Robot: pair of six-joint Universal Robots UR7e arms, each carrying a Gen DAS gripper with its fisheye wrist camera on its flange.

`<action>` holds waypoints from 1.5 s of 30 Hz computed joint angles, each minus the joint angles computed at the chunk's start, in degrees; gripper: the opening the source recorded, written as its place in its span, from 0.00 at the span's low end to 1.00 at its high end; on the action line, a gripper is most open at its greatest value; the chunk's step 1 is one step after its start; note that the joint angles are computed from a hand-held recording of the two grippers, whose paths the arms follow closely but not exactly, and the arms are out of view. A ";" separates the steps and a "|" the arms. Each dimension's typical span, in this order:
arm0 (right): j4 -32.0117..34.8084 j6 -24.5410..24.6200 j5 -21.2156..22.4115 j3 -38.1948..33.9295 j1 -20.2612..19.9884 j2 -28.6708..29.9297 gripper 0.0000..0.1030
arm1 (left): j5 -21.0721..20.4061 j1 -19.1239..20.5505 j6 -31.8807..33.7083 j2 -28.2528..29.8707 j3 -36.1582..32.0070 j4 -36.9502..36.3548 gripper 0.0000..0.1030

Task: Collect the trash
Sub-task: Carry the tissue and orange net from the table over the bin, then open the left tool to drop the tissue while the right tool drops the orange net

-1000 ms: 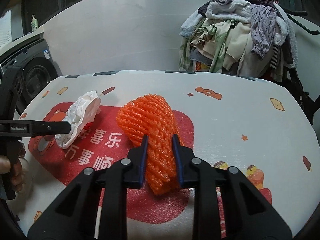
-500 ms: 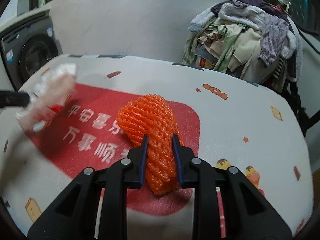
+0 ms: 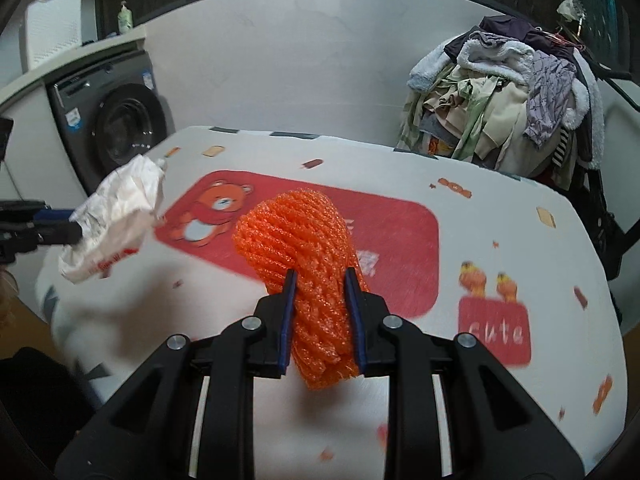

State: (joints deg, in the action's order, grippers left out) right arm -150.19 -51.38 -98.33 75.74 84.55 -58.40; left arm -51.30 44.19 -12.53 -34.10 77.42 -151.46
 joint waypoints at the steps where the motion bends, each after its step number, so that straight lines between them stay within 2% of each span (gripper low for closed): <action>1: -0.54 0.23 0.36 1.57 -0.07 -1.11 0.25 | 0.05 -0.57 -0.41 -1.04 2.14 -0.77 0.29; 10: -5.18 4.37 6.46 16.50 -2.22 -12.62 0.25 | 0.27 -5.16 -3.37 -7.14 16.51 -3.56 0.29; 19: -7.90 4.11 9.81 26.38 -4.30 -19.87 0.25 | -1.53 -8.54 -6.06 -9.23 26.47 -8.21 0.29; 24: -8.55 3.74 10.39 30.41 -5.55 -22.77 0.25 | -2.15 -10.37 -6.80 -9.28 30.03 -7.86 0.29; 31: -8.32 3.25 10.94 33.76 -7.30 -25.37 0.25 | -5.61 -10.51 -6.70 -7.59 30.12 -3.73 0.30; 40: -7.81 2.09 10.86 35.06 -8.84 -26.12 0.25 | -7.63 -9.68 -5.63 -4.71 27.08 2.31 0.34; 41: -7.63 2.10 10.87 35.10 -8.96 -26.15 0.25 | -7.75 -9.61 -5.37 -4.44 26.82 2.59 0.35; 45: -7.34 1.73 10.35 35.21 -9.07 -26.25 0.25 | -8.05 -9.57 -4.08 -4.11 27.11 0.80 0.54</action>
